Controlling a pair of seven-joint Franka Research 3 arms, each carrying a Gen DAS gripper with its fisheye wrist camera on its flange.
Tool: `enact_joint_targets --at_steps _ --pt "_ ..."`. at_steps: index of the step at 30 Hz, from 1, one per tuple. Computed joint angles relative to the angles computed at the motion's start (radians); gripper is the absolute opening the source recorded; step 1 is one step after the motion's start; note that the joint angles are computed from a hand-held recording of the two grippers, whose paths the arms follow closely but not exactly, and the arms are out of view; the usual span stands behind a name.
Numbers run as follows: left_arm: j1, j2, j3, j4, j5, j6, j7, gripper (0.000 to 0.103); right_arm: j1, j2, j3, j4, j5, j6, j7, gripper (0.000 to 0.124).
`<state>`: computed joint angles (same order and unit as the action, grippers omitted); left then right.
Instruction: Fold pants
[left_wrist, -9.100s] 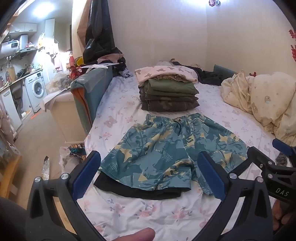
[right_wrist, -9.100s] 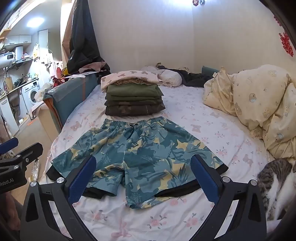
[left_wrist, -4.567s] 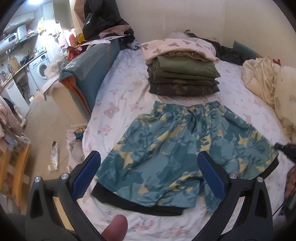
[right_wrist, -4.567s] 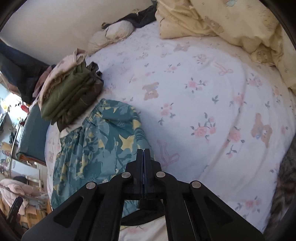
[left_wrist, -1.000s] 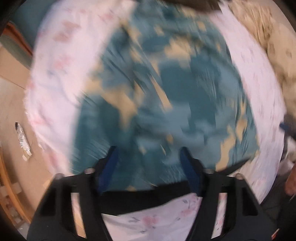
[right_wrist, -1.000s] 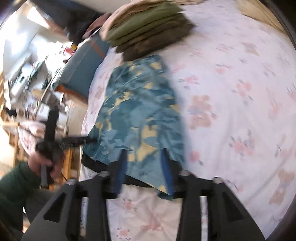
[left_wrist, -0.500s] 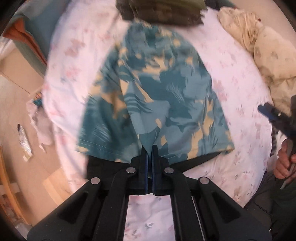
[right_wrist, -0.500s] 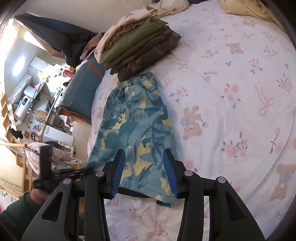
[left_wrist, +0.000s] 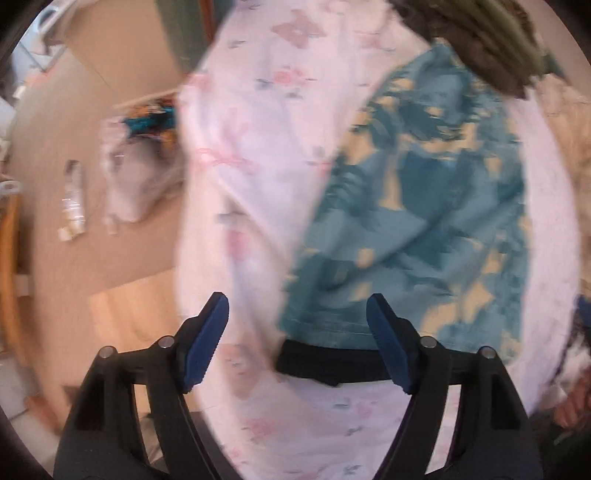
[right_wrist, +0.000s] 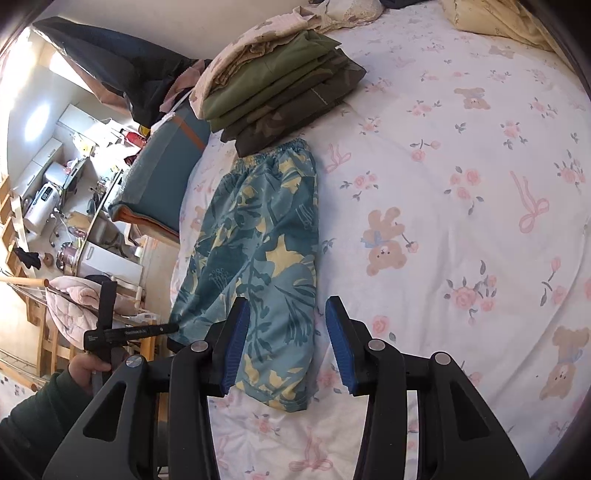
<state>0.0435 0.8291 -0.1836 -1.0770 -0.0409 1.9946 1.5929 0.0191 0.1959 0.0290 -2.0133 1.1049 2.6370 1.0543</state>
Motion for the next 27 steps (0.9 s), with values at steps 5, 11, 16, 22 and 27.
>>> enact_joint_targets --at_steps 5,11,16,22,27 --pt "-0.023 0.033 -0.010 0.035 0.014 -0.075 0.067 0.034 0.007 0.027 0.002 0.011 -0.044 -0.020 0.042 0.050" --pt "-0.068 0.018 0.008 -0.011 0.069 -0.048 0.076 0.028 -0.003 0.115 0.020 0.050 -0.077 -0.145 0.116 0.077" --pt "-0.100 -0.043 0.002 -0.076 0.102 -0.034 0.102 0.003 -0.002 0.197 0.067 0.117 -0.043 -0.207 0.059 0.071" --pt "-0.094 -0.209 -0.027 -0.267 0.078 0.054 0.135 0.003 0.065 0.215 0.062 0.114 -0.206 -0.134 0.127 0.007" --pt "-0.026 -0.353 -0.070 -0.360 -0.101 0.095 0.169 0.003 0.029 0.052 0.071 -0.003 -0.102 -0.118 0.059 0.006"
